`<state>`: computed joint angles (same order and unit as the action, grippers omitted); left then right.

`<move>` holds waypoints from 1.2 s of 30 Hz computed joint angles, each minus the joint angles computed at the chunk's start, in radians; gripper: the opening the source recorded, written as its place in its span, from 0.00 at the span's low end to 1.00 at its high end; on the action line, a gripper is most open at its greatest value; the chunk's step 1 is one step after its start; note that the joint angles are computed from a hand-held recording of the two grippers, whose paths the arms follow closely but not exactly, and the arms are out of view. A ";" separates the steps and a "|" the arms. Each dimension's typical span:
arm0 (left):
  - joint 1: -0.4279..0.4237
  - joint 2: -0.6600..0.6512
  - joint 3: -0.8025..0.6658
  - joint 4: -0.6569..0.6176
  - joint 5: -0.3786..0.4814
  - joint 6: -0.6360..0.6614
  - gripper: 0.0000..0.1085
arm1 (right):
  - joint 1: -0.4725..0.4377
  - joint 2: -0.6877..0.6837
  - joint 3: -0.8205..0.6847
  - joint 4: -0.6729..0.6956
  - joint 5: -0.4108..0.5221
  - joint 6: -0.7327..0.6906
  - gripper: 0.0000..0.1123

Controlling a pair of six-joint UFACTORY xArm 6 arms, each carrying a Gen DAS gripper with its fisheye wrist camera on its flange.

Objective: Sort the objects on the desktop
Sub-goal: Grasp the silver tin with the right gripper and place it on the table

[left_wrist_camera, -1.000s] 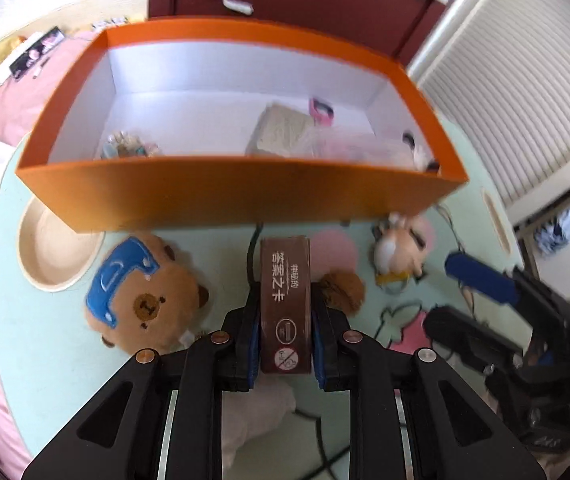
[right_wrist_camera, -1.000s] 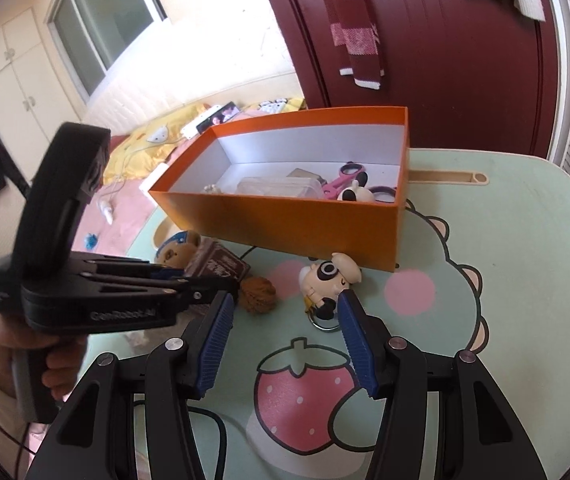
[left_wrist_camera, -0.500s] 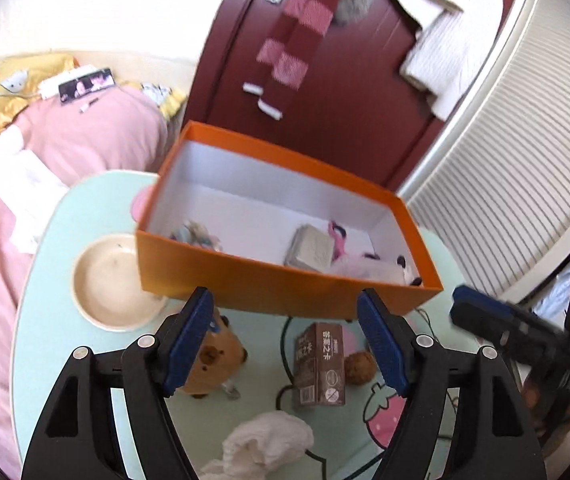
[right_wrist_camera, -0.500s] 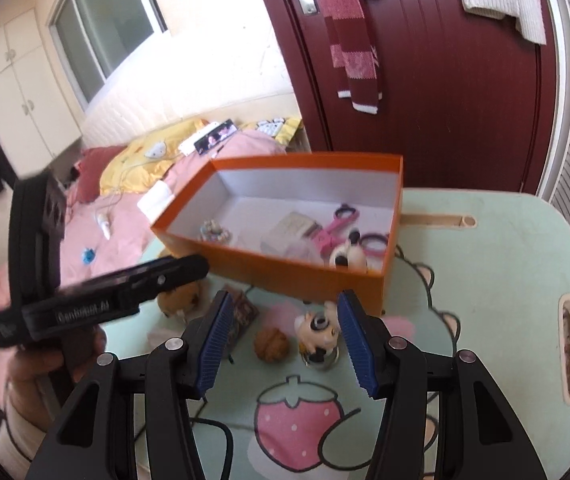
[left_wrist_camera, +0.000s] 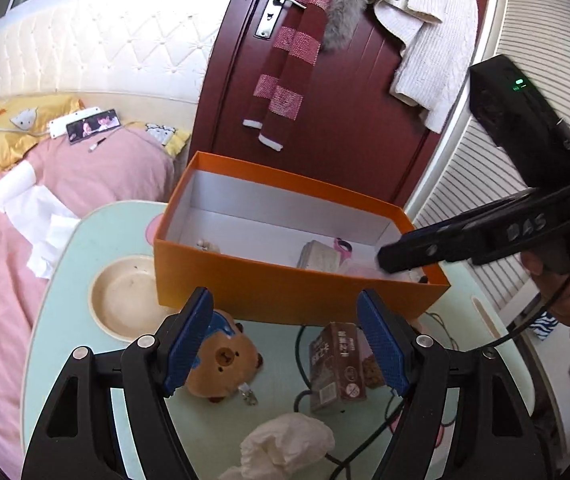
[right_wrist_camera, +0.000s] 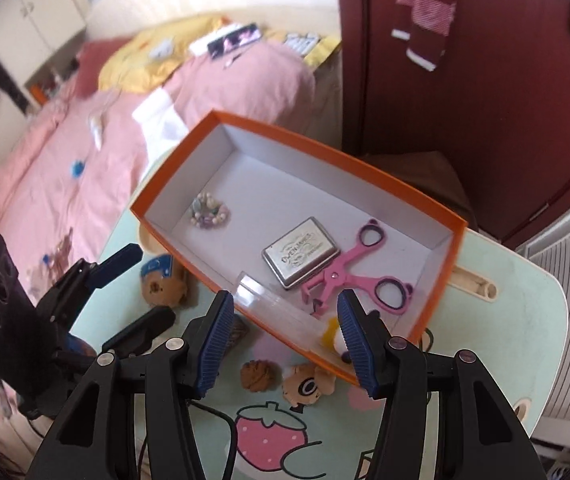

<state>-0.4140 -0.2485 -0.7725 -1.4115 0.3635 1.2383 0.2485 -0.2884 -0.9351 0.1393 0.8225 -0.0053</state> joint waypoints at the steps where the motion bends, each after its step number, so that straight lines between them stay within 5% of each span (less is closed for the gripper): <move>1: 0.006 0.000 -0.001 -0.002 0.013 -0.003 0.69 | 0.003 0.023 -0.019 -0.006 0.026 -0.017 0.48; 7: 0.046 0.011 -0.010 0.004 0.072 -0.044 0.69 | -0.056 0.150 -0.152 0.139 0.179 -0.144 0.49; 14: 0.062 0.022 -0.010 0.031 0.087 -0.083 0.69 | -0.148 0.253 -0.251 0.273 0.242 -0.145 0.53; 28: 0.041 0.022 -0.002 0.061 0.068 -0.108 0.69 | -0.166 0.300 -0.310 0.329 0.403 -0.337 0.56; 36: 0.037 0.014 0.001 0.052 0.068 -0.101 0.69 | -0.183 0.333 -0.338 0.347 0.355 -0.262 0.56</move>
<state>-0.3766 -0.2343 -0.7717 -1.3590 0.4318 1.1369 0.0657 0.0445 -1.2727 0.4863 1.1775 -0.2678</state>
